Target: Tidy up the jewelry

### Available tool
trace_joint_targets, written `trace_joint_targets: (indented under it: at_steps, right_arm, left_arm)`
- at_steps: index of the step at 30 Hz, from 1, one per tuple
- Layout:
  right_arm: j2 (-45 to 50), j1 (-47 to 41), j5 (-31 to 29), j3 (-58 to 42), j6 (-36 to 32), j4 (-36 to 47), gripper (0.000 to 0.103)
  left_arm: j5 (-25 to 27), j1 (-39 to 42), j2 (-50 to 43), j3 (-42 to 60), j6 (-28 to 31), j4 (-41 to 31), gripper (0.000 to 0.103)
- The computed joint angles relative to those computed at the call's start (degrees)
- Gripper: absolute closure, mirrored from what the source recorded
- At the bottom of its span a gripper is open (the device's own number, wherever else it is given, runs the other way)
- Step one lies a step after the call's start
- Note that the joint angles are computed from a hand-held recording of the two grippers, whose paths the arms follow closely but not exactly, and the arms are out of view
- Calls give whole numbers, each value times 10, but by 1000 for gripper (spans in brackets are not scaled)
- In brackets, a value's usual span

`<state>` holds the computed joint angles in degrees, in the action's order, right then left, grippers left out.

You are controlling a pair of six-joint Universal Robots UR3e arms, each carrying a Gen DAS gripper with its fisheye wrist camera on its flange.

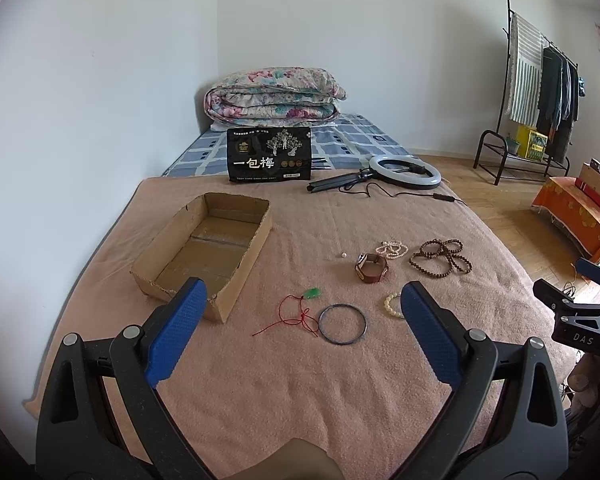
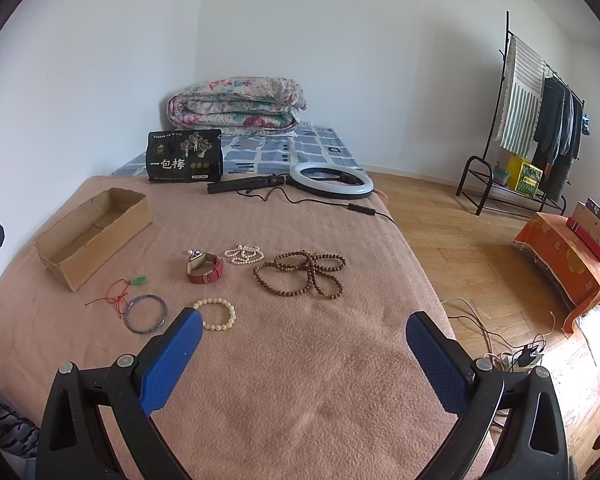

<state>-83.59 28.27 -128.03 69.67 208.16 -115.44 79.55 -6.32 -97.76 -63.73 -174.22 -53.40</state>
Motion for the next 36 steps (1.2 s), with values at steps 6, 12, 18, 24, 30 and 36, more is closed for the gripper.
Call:
trace_joint_targets:
  at_steps: [6,12,18,24,30,36]
  right_arm:
    - [1,-1,-2,1,-1,-2,0]
    - [0,-1,0,1,0,-1,0]
    - [3,-1,2,3,-1,-5,0]
    - [6,0,4,0,-1,-2,0]
    - [7,2,4,1,2,-2,0]
    - [11,-1,13,-1,3,-5,0]
  left_arm:
    - [0,0,0,0,0,0,3]
    - [-1,0,0,-1,0,1,3]
    - [-1,1,1,-1,-1,1,3]
    - [-1,0,1,-1,-1,1,3]
    - [-3,1,1,-1,0,-1,3]
    - [2,1,-9,17,4,-15,3]
